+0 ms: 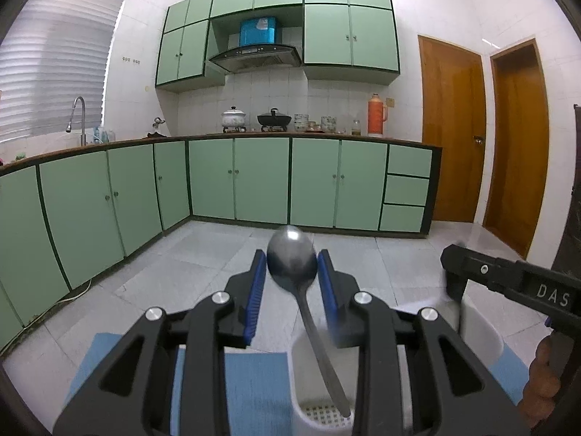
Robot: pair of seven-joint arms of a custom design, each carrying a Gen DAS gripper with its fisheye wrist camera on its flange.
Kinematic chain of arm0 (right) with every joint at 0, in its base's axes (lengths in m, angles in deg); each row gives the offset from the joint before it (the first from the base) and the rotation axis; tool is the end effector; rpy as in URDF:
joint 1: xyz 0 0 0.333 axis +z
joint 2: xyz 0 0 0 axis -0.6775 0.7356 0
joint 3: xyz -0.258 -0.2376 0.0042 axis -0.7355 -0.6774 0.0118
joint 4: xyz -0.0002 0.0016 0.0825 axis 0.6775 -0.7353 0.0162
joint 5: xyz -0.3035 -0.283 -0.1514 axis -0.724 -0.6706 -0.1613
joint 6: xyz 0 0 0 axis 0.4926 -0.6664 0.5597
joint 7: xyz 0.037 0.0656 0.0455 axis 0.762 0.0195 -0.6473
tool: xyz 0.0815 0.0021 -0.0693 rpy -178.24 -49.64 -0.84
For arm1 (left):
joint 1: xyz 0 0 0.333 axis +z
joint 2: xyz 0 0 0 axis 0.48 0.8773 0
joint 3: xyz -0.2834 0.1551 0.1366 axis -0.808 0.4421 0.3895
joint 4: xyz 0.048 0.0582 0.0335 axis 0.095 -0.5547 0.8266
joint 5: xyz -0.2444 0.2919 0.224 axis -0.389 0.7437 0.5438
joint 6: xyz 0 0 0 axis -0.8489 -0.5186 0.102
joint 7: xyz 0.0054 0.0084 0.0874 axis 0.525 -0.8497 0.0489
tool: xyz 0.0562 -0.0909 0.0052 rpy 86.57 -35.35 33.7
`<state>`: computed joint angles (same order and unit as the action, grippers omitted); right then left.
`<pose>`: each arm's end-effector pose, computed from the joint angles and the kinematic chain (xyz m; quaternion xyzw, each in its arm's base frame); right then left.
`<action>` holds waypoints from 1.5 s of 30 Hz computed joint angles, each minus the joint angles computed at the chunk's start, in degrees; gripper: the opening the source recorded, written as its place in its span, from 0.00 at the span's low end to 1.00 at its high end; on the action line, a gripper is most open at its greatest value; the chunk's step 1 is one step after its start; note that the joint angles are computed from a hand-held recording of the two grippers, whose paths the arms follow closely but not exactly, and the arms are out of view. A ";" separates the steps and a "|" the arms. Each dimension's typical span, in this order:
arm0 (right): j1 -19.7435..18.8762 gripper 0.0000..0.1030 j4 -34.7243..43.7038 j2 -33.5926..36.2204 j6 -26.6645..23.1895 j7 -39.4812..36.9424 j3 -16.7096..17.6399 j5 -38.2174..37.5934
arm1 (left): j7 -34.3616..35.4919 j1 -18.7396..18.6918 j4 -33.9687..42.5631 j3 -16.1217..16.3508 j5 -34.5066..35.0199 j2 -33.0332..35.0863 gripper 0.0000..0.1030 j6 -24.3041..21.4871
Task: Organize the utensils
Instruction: 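Lift both spoons and drop them into the white caddy compartments, then withdraw both open tools back over the chopsticks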
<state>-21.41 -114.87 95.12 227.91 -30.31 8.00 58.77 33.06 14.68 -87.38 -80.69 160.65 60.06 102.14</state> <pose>0.6097 0.2828 0.5506 -0.6628 0.4736 -0.0854 0.5737 0.5170 -0.3096 0.5538 -0.6345 0.4872 -0.3721 0.4708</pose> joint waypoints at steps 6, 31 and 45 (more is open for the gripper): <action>-0.12 0.36 -3.49 -3.04 -0.91 -0.36 -0.59 1.24 | -1.27 -0.36 -3.08 -0.94 0.04 -3.47 0.48 -0.33; 2.10 0.92 -38.22 -32.90 6.55 22.78 -1.61 -20.60 | 5.84 -8.14 -19.30 -9.17 -28.12 -22.04 0.91 -5.64; -0.50 0.66 -54.91 -46.68 -0.73 44.31 0.82 -43.75 | 7.51 -14.39 -22.75 -11.86 -39.18 -22.64 0.91 -12.35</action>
<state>-21.91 -169.79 48.45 227.18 14.00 8.82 15.03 40.57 0.30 -110.14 -92.55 121.48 37.42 89.79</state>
